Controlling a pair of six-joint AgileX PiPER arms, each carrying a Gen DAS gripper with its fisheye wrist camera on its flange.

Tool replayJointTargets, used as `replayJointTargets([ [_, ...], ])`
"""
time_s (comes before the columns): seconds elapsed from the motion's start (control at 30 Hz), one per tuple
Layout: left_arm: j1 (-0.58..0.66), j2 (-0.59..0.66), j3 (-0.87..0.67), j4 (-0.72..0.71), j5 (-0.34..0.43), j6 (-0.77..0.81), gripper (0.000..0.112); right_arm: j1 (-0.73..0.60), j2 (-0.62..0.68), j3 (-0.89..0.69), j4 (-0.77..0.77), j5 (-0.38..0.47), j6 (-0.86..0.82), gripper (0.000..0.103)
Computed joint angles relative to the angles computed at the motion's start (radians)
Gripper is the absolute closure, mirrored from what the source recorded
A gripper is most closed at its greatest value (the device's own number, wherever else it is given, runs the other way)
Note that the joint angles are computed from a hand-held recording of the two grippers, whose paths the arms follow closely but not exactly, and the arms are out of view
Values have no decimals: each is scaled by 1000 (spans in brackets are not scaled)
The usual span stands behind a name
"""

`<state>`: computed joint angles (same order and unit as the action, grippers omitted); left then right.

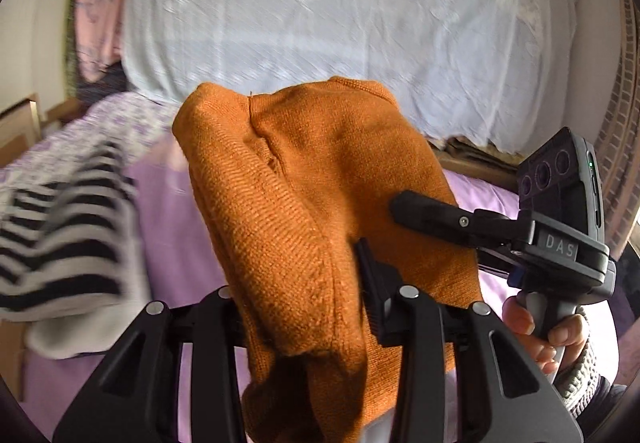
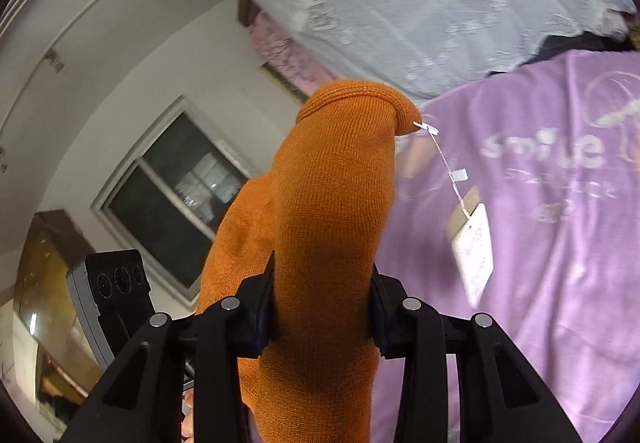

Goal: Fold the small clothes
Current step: 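Carry the cardigan with both tools and lay it on the striped clothes stack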

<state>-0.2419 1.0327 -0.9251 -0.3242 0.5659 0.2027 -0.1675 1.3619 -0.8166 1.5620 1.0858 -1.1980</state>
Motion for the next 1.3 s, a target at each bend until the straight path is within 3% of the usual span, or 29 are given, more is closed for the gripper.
replayJointTargets([
  [0.17, 265, -107, -56, -141, 162, 201, 74, 219, -33, -130, -23, -105, 143, 64],
  [0.37, 642, -43, -195, -375, 361, 463, 73, 491, 80, -419, -163, -306, 346, 64],
  [0.47, 760, 16, -253, -428, 405, 533, 73, 573, 183, -582, -260, -351, 467, 64],
  [0.63, 873, 154, -321, -497, 414, 617, 71, 678, 358, -829, -443, -417, 655, 64],
  [0.8, 911, 314, -362, -507, 369, 638, 62, 726, 546, -1021, -586, -424, 830, 64],
  [0.9, 903, 414, -352, -476, 290, 607, 55, 752, 668, -1144, -803, -402, 1025, 64],
  [0.93, 896, 448, -345, -453, 261, 585, 49, 752, 691, -1139, -822, -420, 1033, 60],
  [1.0, 903, 512, -303, -525, 218, 659, 39, 728, 725, -1113, -741, -439, 971, 57],
  [1.07, 896, 490, -243, -609, 149, 769, 38, 697, 735, -1088, -610, -422, 859, 56],
  [1.17, 821, 443, -184, -536, -10, 694, 29, 704, 730, -1092, -650, -423, 879, 56],
  [1.27, 824, 459, -194, -520, -18, 645, 16, 706, 730, -1094, -651, -424, 878, 55],
  [1.3, 837, 474, -214, -495, 11, 597, 13, 709, 722, -1085, -655, -429, 869, 54],
])
